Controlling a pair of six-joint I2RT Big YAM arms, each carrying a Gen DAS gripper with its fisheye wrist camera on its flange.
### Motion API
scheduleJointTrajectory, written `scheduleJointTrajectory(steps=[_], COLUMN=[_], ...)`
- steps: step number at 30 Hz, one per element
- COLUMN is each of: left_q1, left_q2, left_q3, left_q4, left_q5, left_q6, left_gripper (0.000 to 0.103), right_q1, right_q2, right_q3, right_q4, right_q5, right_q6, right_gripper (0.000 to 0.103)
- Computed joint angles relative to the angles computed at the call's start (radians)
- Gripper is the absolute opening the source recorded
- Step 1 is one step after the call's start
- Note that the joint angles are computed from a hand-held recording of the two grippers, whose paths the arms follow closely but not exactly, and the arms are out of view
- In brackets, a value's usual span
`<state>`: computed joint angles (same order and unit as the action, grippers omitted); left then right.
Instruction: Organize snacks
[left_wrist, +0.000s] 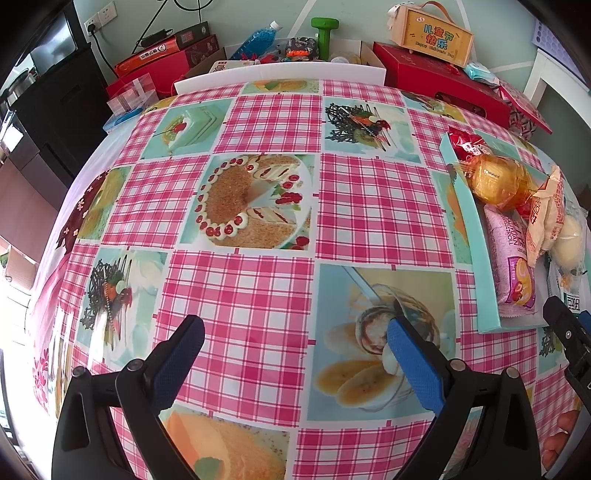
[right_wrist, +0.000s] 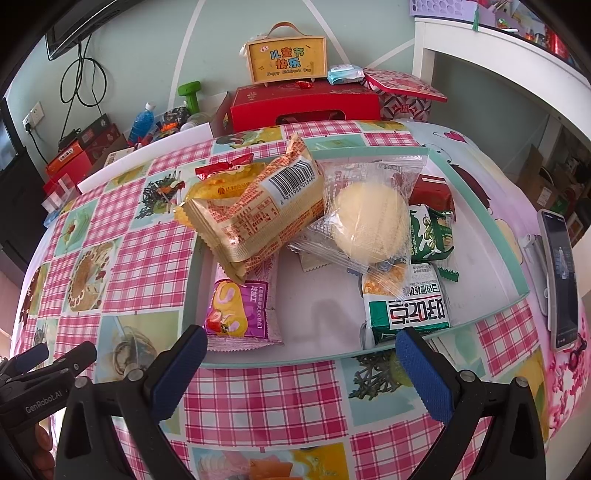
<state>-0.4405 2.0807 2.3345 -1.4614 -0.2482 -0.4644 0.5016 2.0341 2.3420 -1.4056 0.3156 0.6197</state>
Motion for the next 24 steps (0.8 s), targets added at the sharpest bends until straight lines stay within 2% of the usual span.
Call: scheduleJointTrajectory(steps=[24], left_q1=[0.000], left_q2=[-0.003], left_q3=[-0.010], left_q4=[0.009], left_q5=[-0.001], left_q6=[0.002], left_gripper=[0.099], right_q1=[0.001], right_q2=[0.003], right_q3=[0.005], right_q4=[-0.006], right_q5=[-0.001], right_q6=[0.001], right_gripper=[0.103])
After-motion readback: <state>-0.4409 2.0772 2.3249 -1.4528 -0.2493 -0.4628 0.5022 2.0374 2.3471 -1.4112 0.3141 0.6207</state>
